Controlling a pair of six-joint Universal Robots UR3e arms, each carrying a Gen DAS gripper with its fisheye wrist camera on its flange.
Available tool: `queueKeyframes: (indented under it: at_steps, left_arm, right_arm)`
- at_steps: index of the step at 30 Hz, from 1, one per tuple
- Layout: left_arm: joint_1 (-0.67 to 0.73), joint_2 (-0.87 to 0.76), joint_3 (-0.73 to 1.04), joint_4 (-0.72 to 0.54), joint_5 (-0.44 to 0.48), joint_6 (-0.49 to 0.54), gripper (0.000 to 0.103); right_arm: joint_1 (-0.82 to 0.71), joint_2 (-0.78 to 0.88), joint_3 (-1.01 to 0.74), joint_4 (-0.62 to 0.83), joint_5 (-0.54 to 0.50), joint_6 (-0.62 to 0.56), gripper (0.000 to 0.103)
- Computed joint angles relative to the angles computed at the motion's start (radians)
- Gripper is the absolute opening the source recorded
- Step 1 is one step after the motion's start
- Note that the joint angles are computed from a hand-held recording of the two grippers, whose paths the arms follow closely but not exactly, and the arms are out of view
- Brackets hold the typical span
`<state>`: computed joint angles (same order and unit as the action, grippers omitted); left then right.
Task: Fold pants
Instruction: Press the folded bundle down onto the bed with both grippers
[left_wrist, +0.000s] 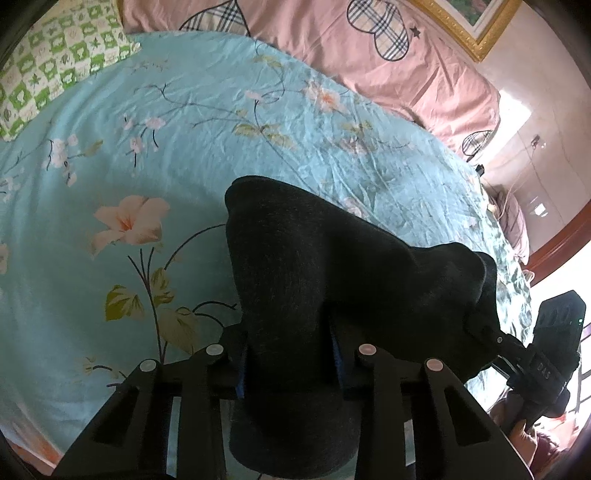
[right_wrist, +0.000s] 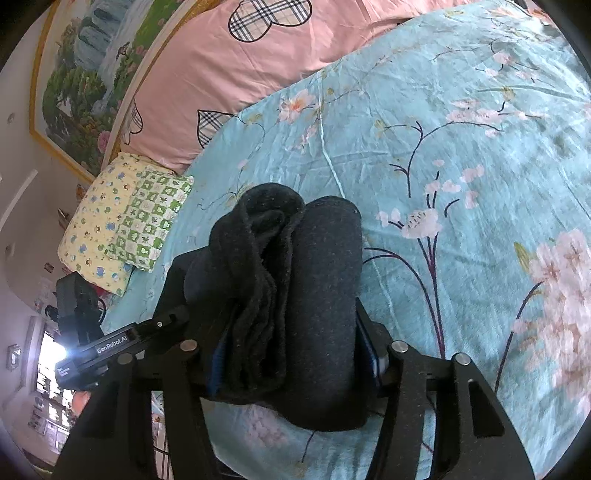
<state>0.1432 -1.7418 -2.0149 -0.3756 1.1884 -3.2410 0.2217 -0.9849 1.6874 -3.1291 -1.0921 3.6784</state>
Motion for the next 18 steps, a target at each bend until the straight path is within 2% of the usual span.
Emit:
queueKeyframes:
  at_steps: [4,8,12,18]
  left_arm:
    - [0.021,0.066,-0.032,-0.005,-0.023,0.01,0.031]
    - [0.036,0.146,-0.054,-0.02,0.001,0.025,0.031]
    - [0.076,0.194,-0.063,-0.04,0.001,0.039,0.031]
    - [0.185,0.26,-0.079,-0.068,-0.028,0.069,0.031]
  right_arm:
    - [0.014,-0.018,-0.017,0.015,-0.011,-0.014,0.051]
    - [0.017,-0.014,-0.052,0.021,0.022,-0.01,0.049]
    - [0.038,0.02,-0.149,0.069,0.038,-0.023,0.049]
    - [0.081,0.13,-0.412,0.21,0.048,-0.051,0.049]
